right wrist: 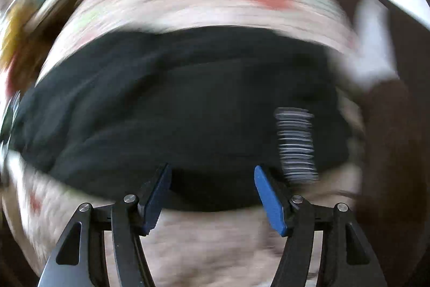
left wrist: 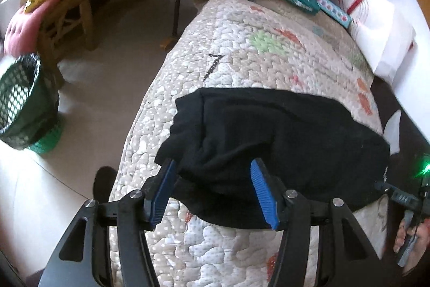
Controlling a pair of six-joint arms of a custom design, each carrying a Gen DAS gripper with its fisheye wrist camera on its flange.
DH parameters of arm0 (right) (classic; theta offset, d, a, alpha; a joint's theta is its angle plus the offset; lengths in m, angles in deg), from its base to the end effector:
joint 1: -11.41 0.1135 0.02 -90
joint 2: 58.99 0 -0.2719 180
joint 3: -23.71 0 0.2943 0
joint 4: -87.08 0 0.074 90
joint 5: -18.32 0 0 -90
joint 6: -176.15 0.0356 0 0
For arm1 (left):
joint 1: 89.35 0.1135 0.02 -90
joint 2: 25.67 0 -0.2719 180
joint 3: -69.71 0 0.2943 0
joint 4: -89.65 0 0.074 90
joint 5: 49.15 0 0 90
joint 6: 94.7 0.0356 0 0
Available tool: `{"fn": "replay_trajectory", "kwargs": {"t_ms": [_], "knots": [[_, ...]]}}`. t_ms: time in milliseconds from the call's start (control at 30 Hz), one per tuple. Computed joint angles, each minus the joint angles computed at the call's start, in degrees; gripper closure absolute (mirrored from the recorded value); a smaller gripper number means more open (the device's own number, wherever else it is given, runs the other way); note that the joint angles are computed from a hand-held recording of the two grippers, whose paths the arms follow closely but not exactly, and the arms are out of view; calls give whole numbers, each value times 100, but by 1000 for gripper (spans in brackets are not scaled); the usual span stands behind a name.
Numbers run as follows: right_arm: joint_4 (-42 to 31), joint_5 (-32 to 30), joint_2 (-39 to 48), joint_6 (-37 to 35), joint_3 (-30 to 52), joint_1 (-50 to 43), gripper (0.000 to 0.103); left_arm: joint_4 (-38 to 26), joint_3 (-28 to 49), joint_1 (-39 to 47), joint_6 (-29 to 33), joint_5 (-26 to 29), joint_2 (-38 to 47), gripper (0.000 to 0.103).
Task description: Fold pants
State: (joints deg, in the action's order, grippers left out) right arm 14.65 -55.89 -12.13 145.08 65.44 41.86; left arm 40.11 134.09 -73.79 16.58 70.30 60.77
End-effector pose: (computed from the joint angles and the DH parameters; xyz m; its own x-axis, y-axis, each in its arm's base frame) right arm 0.1347 0.0679 0.1799 -0.8089 0.4806 -0.3388 0.4955 0.8673 0.0474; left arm 0.3024 0.0660 0.1747 -0.8823 0.0824 -0.4634 0.2534 0.9128 -0.3202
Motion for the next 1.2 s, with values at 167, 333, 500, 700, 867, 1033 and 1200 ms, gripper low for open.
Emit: {"fn": "replay_trajectory", "kwargs": {"t_ms": [167,333,500,700,867,1033,1200], "knots": [[-862,193,-1561,-440,62,-1652,36,63,-63,31,-36,40,-141,46],[-136,-362,-1027,-1976,31,-2710,38,-81,-164,-51,202,435,-323,46],[636,-1064,-354,-2832,-155,-3468,38,-295,-428,-416,543,696,-596,46],[324,-963,-394,-2953,14,-3180,79,-98,-737,-935,406,229,-681,46],[239,-394,-161,-3136,484,-3220,81,-20,-754,-933,363,140,-597,45],[307,28,851,-3447,756,-3192,72,89,-835,-1136,366,-205,-525,44],[96,391,602,-3136,636,-3458,23,262,-1040,-1325,480,-422,-718,34]]}}
